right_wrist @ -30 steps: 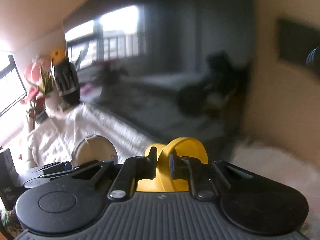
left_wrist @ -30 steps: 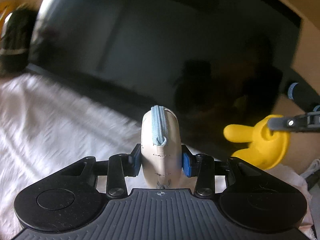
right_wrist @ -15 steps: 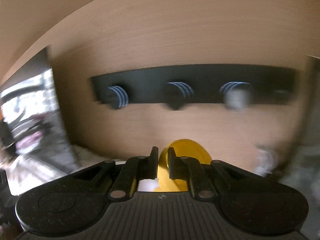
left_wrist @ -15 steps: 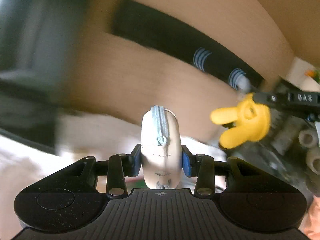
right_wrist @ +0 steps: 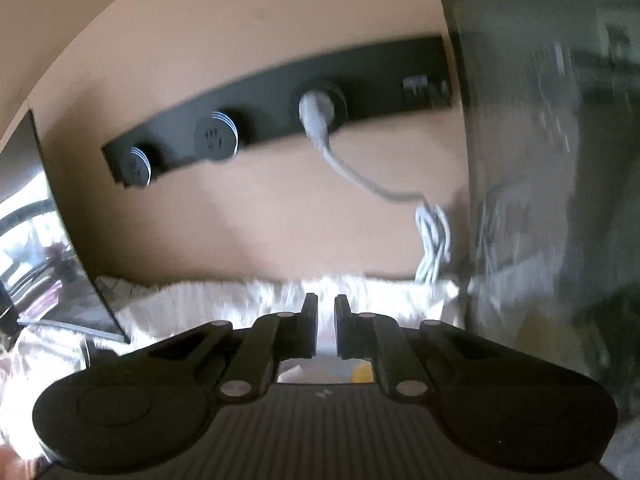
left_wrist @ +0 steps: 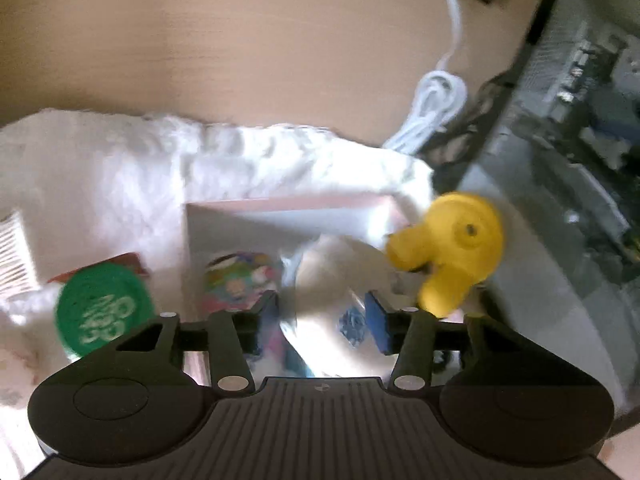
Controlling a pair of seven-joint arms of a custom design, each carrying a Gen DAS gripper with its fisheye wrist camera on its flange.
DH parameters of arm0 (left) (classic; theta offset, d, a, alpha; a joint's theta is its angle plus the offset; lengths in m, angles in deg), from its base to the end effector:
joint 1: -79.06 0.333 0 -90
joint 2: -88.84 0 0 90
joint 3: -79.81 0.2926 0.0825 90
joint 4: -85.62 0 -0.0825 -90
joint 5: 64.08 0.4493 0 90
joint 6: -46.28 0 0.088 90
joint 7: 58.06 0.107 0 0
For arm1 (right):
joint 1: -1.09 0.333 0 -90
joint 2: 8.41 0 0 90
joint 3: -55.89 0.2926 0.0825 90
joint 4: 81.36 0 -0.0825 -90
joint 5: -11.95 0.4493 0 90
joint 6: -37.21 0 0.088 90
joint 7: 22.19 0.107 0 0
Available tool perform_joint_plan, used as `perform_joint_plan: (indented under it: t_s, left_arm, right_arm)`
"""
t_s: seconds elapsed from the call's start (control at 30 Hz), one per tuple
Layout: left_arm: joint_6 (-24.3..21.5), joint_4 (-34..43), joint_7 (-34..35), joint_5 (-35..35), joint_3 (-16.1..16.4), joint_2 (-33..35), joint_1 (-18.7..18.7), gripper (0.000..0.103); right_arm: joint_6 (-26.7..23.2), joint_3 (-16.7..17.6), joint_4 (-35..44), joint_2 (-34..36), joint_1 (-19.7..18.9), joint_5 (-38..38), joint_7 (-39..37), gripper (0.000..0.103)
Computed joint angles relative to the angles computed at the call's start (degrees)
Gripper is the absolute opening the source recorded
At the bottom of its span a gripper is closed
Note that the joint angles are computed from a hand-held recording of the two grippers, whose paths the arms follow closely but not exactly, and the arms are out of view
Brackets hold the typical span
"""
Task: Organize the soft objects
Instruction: 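Lower the beige case and yellow brush into the pink box and open both tools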
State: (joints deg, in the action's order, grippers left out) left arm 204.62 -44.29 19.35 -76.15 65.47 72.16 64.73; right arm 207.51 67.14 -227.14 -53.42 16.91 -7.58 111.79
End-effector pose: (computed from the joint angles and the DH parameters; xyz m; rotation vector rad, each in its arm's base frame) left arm 0.5093 -0.2766 0.5167 -1.7735 2.0324 -1.0569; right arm 0.3779 0.2369 0.6261 -1.4249 1.3666 -0.6671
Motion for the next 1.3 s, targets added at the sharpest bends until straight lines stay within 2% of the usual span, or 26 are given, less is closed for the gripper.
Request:
perform_joint_plan:
  t_s: [0.03, 0.1, 0.13, 0.17, 0.23, 0.3, 0.37, 0.43, 0.53, 0.6, 0.67, 0.77, 0.9, 0.93, 1.0, 1.03, 1.17, 1.3]
  left_arm:
    - [1.6, -0.7, -1.2, 0.0, -0.2, -0.5, 0.3, 0.051]
    - [7.2, -4.0, -0.4, -3.9, 1.2, -2.9, -1.3, 0.051]
    - [9.3, -5.3, 1.2, -6.3, 2.5, -4.1, -2.7, 0.051]
    - [10.8, -6.6, 2.5, -8.0, 3.5, -5.4, -3.7, 0.051]
    - [11.0, -7.1, 3.0, -8.3, 3.2, -6.4, -3.2, 0.051]
    - [11.0, -6.8, 4.4, -9.0, 3.6, -6.3, -3.8, 0.051]
    - [10.7, -8.1, 6.7, -11.0, 4.8, -7.4, -5.6, 0.051]
    - [10.3, -9.7, 9.2, -13.5, 6.1, -8.7, -7.7, 0.051]
    - [9.3, -12.0, 12.7, -17.1, 7.6, -11.4, -10.2, 0.051]
    - [8.5, -13.6, 14.4, -19.2, 8.4, -13.5, -11.2, 0.051]
    - [7.6, -15.2, 15.5, -21.6, 9.4, -15.8, -12.2, 0.051]
    - [7.2, -17.4, 16.7, -24.5, 10.4, -18.8, -12.8, 0.051]
    - [7.7, -19.7, 18.0, -24.7, 10.0, -21.7, -11.8, 0.051]
    - [7.9, -20.1, 18.3, -25.1, 10.5, -22.2, -12.1, 0.051]
    - [8.4, -21.0, 18.8, -26.8, 11.7, -23.0, -13.1, 0.051]
    - [8.8, -21.4, 19.0, -27.5, 12.2, -23.3, -13.4, 0.051]
    - [9.2, -23.5, 18.4, -28.5, 12.3, -25.9, -13.0, 0.051]
    - [8.8, -26.4, 15.4, -26.7, 10.4, -30.0, -10.1, 0.051]
  right_arm:
    - [0.9, 0.5, -1.6, -0.8, -0.2, -0.3, 0.3, 0.009]
    - [1.5, 4.0, -5.7, -4.3, -2.9, -1.9, 2.4, 0.012]
    - [1.6, 7.0, -6.6, -5.1, -5.3, -3.2, 4.1, 0.024]
    - [1.6, 10.7, -7.5, -6.2, -8.4, -4.9, 6.3, 0.042]
    - [2.0, 18.9, -9.1, -9.2, -15.4, -8.9, 11.8, 0.058]
    - [1.4, 22.9, -8.9, -9.9, -18.7, -11.4, 14.9, 0.058]
    - [0.7, 24.6, -7.4, -8.6, -21.1, -13.0, 17.1, 0.058]
    - [-0.8, 27.2, -4.5, -6.8, -25.2, -14.8, 20.0, 0.058]
    - [-2.6, 30.4, 1.2, -2.5, -31.4, -18.1, 22.8, 0.061]
    - [-6.4, 30.7, 5.7, 2.4, -32.9, -19.7, 21.2, 0.065]
    - [-10.8, 27.8, 9.1, 7.9, -30.3, -18.6, 17.8, 0.065]
    - [-12.2, 22.3, 10.3, 12.6, -24.9, -16.4, 14.2, 0.062]
    - [-13.6, 18.7, 9.9, 13.1, -19.9, -17.4, 13.1, 0.035]
    - [-13.5, 17.3, 9.7, 12.8, -18.0, -17.5, 11.9, 0.023]
    - [-13.6, 14.9, 9.9, 12.4, -14.3, -17.7, 9.7, 0.018]
    - [-13.6, 14.9, 10.2, 11.9, -13.7, -19.0, 10.3, 0.010]
    - [-11.6, 11.2, 12.4, 12.2, -8.4, -19.5, 10.6, 0.009]
    - [-10.2, 6.9, 16.1, 16.2, -2.6, -16.5, 8.4, 0.008]
